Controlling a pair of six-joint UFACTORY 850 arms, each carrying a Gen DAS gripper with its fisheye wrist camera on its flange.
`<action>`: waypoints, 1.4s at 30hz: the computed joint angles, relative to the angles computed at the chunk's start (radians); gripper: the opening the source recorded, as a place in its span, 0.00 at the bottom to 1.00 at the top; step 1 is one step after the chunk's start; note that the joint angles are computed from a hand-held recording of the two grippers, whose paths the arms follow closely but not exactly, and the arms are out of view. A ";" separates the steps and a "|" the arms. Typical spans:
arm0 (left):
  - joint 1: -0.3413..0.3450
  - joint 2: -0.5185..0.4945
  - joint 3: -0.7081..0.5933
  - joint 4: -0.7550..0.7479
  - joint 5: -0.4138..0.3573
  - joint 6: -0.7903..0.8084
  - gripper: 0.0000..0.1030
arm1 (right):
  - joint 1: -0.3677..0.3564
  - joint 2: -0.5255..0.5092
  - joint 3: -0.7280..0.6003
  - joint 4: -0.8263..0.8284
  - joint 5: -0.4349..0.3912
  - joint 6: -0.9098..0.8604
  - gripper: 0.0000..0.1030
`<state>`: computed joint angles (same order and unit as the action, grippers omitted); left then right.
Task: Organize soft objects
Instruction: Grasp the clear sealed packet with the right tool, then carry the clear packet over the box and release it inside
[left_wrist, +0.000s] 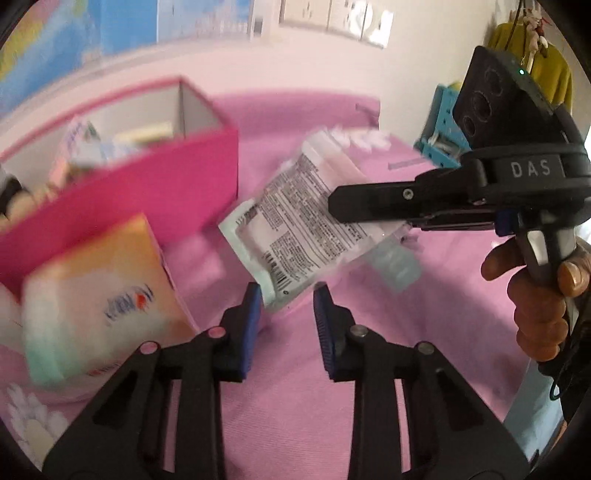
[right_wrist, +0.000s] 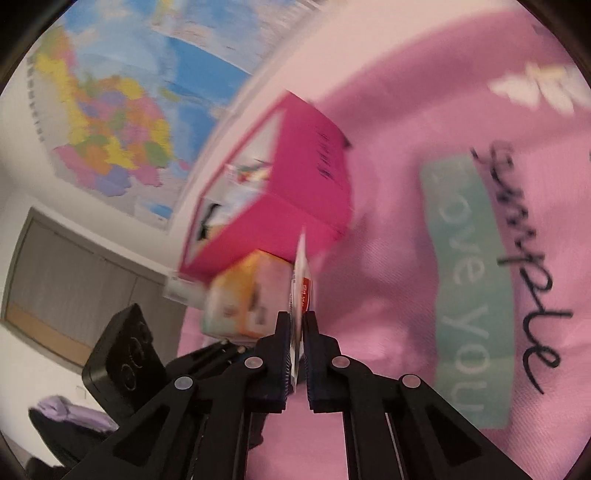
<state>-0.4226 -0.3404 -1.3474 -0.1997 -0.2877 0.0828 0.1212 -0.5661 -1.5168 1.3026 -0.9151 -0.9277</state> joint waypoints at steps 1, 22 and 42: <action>-0.002 0.014 0.000 0.032 0.009 -0.026 0.30 | -0.002 0.007 -0.001 0.003 -0.001 -0.003 0.06; 0.113 -0.123 -0.338 0.782 -0.172 -0.674 0.31 | 0.120 -0.408 -0.823 -0.178 -0.052 0.369 0.08; 0.090 -0.046 -0.251 1.045 -0.202 -0.983 0.82 | 0.170 -0.253 -0.685 -0.521 0.228 0.440 0.83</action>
<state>-0.3327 -0.3861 -1.5979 0.8449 -0.4893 -0.9003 0.2913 -0.8190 -2.2016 0.7819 -0.6872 -0.4876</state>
